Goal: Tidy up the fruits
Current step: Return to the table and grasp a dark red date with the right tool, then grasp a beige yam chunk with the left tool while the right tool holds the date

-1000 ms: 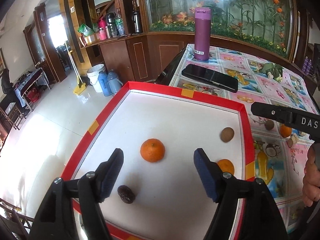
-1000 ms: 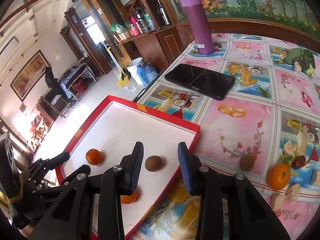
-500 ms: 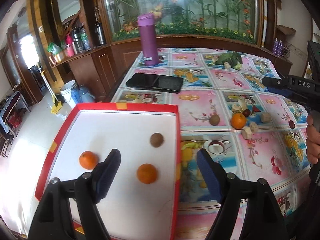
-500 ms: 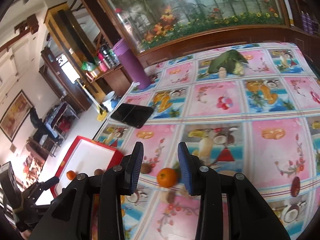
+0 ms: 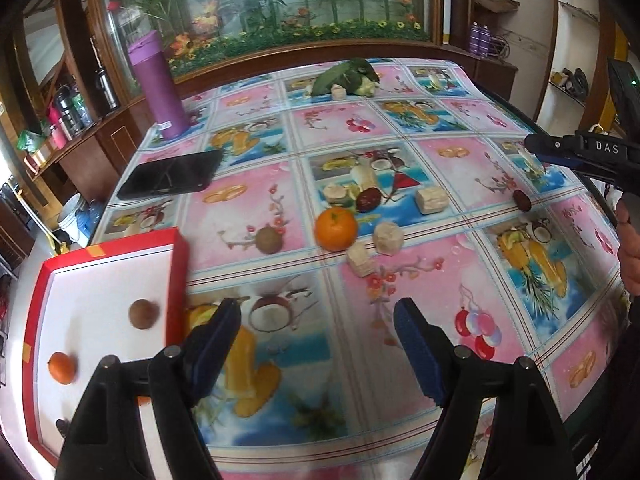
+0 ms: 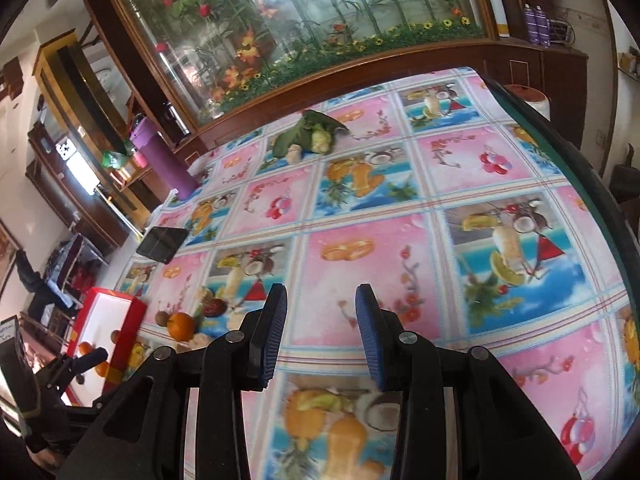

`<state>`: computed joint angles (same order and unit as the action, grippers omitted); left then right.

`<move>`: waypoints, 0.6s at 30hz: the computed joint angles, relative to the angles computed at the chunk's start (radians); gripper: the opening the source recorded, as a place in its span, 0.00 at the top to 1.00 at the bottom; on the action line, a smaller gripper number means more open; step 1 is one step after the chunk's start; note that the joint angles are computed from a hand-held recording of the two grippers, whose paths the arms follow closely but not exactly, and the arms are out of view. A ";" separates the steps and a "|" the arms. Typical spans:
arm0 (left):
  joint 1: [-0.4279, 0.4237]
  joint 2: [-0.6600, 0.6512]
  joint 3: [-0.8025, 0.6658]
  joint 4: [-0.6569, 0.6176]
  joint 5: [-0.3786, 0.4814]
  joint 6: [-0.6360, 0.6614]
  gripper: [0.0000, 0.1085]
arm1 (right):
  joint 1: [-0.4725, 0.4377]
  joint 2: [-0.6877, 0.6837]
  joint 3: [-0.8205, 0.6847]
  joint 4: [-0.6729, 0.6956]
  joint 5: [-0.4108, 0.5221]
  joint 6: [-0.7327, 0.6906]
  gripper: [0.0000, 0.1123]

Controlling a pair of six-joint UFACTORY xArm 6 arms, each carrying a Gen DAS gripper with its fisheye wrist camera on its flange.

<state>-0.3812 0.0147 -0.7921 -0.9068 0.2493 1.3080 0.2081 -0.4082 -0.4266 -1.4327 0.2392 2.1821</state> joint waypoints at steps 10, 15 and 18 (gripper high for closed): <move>-0.020 0.066 -0.043 0.019 0.008 -0.057 0.25 | 0.033 0.057 0.018 0.323 0.025 -0.353 0.69; -0.013 0.094 -0.073 0.031 0.037 -0.093 0.25 | 0.085 0.132 -0.026 0.463 0.127 -0.473 0.69; -0.019 0.111 -0.086 0.039 0.037 -0.109 0.25 | 0.102 0.163 -0.043 0.497 0.170 -0.498 0.70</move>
<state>-0.4004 0.1258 -0.8782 -0.8676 0.2866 1.1995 0.3101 -0.2449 -0.4700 -0.9360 0.4091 1.6838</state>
